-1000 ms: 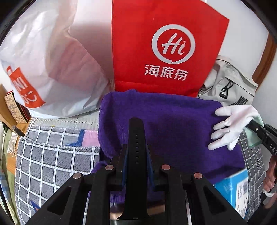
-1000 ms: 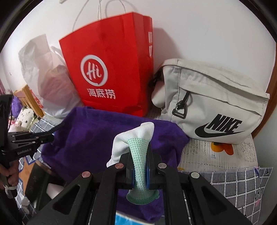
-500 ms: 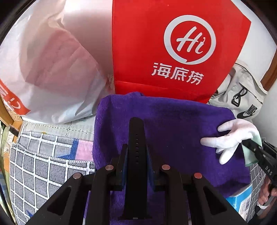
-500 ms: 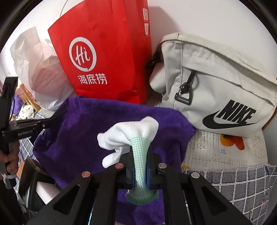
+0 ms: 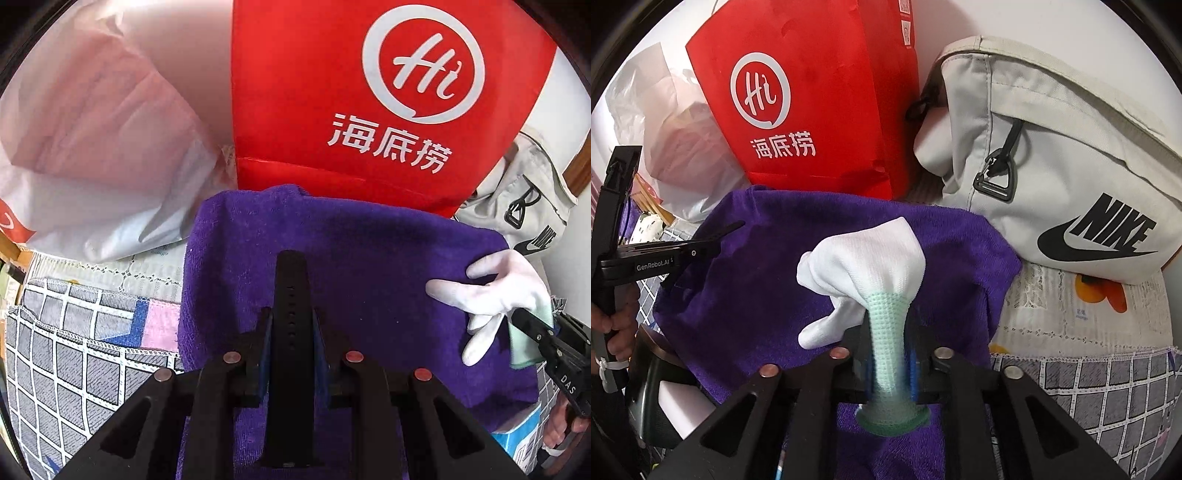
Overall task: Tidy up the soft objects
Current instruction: 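Lower the strap onto the purple towel and open the left tool while the right tool releases the glove there, then move both tools back toward the remaining items on the sheet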
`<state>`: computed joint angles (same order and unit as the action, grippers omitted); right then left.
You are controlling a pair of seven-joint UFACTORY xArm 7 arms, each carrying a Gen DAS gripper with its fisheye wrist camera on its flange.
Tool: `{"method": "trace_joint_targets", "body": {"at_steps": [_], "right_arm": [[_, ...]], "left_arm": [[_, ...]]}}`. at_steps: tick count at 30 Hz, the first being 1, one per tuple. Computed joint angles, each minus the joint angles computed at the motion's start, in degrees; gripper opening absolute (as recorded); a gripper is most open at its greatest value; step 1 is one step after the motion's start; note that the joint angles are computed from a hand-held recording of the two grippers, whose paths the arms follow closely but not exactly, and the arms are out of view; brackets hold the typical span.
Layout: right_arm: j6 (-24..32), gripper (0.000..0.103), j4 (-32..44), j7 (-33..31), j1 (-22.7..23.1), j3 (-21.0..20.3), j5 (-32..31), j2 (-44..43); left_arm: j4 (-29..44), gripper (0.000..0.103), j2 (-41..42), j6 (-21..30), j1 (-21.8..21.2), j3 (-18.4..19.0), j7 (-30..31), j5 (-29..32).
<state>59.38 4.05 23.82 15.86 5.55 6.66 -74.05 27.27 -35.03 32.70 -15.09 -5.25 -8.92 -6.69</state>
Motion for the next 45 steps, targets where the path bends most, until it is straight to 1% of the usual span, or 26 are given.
{"method": "trace_joint_targets", "body": {"at_steps": [1, 2, 3, 4, 5, 6, 8, 11, 12, 15, 17, 18, 19, 21, 22, 23, 24, 26, 31, 33, 38, 45], "right_arm": [[0.2, 0.030, 0.0, 0.0, 0.2, 0.1, 0.0, -0.3], [0.1, 0.039, 0.2, 0.1, 0.4, 0.4, -0.1, -0.3], [0.0, 0.043, 0.2, 0.2, 0.5, 0.7, -0.2, -0.3], [-0.2, 0.048, 0.3, 0.5, 0.8, 1.1, -0.2, -0.4], [-0.4, 0.052, 0.4, 0.6, 0.9, 1.2, -0.2, -0.4], [-0.4, 0.053, 0.6, 0.6, 1.2, 1.2, -0.2, -0.5], [0.2, 0.057, 1.3, 0.9, 1.3, 1.5, -0.4, -0.6], [1.8, 0.058, 2.9, 1.6, 1.4, 1.8, -0.5, -0.9], [2.6, 0.058, 3.6, 1.9, 1.5, 2.0, -0.5, -0.9], [5.4, 0.060, 6.1, 2.9, 1.9, 3.3, -0.7, -1.7], [7.3, 0.075, 7.7, 4.2, 2.1, 4.9, -1.0, -2.8], [9.0, 0.077, 8.7, 4.9, 2.2, 5.6, -1.4, -4.6], [9.9, 0.079, 9.5, 5.5, 2.4, 6.2, -1.4, -5.3], [11.8, 0.079, 11.4, 6.8, 2.9, 6.6, -0.6, -6.8], [12.9, 0.079, 12.4, 7.6, 3.1, 6.9, -0.2, -7.5], [13.6, 0.079, 13.1, 8.3, 3.2, 7.3, 0.2, -8.0], [15.0, 0.079, 14.2, 9.1, 3.3, 7.8, 0.6, -8.8], [17.9, 0.079, 16.0, 10.6, 3.4, 9.1, 1.0, -10.5], [24.9, 0.079, 20.4, 13.8, 4.5, 12.9, 2.8, -14.1], [27.6, 0.079, 22.3, 15.0, 5.0, 14.5, 3.9, -14.8], [31.7, 0.079, 26.0, 16.9, 5.9, 17.8, 7.0, -15.6], [36.6, 0.079, 29.7, 20.1, 6.7, 21.2, 11.7, -17.5]], "left_arm": [[0.2, 0.024, -0.1, 0.3, 0.0, -0.2, -0.1, 0.1], [0.2, 0.031, -0.1, 0.5, 0.0, -0.4, -0.3, 0.3], [0.2, 0.039, -0.3, 0.4, 0.4, -0.9, -0.8, 0.8], [0.2, 0.042, -0.7, 0.4, 0.8, -1.7, -1.6, 1.7], [0.2, 0.048, -0.9, 0.3, 1.1, -2.3, -2.3, 2.3], [0.0, 0.051, -1.8, 0.3, 1.2, -2.7, -2.8, 2.9], [0.0, 0.053, -3.3, 1.2, 1.0, -2.8, -3.5, 3.3], [0.0, 0.054, -5.8, 2.6, 0.4, -2.7, -4.1, 3.7], [-0.1, 0.056, -6.9, 3.4, 0.3, -2.9, -4.4, 3.8], [0.2, 0.057, -11.1, 6.1, 0.2, -3.9, -6.1, 4.3], [0.1, 0.057, -14.3, 8.2, 0.1, -4.5, -7.1, 4.8], [0.1, 0.057, -15.9, 9.3, 0.3, -4.7, -7.4, 5.3], [0.1, 0.057, -18.4, 10.9, 0.2, -5.1, -7.8, 5.7], [-0.7, 0.057, -23.7, 14.4, -0.2, -3.9, -6.8, 6.0], [-0.7, 0.057, -26.4, 16.3, -1.0, -3.6, -7.7, 6.8], [-0.7, 0.057, -26.6, 15.8, 0.4, -4.8, -6.4, 5.1], [-0.7, 0.057, -29.3, 17.8, -0.7, -4.3, -7.0, 5.6], [-0.8, 0.057, -32.1, 19.4, -0.8, -4.3, -6.7, 5.4], [-0.4, 0.057, -41.8, 26.9, -1.1, -5.9, -6.5, 5.4], [-0.5, 0.057, -44.5, 28.7, -1.2, -6.2, -6.5, 5.0], [-0.2, 0.057, -52.4, 36.5, -0.7, -6.6, -6.5, 4.3], [0.4, 0.057, -62.1, 46.9, 0.9, -7.0, -6.1, 3.3]]}}
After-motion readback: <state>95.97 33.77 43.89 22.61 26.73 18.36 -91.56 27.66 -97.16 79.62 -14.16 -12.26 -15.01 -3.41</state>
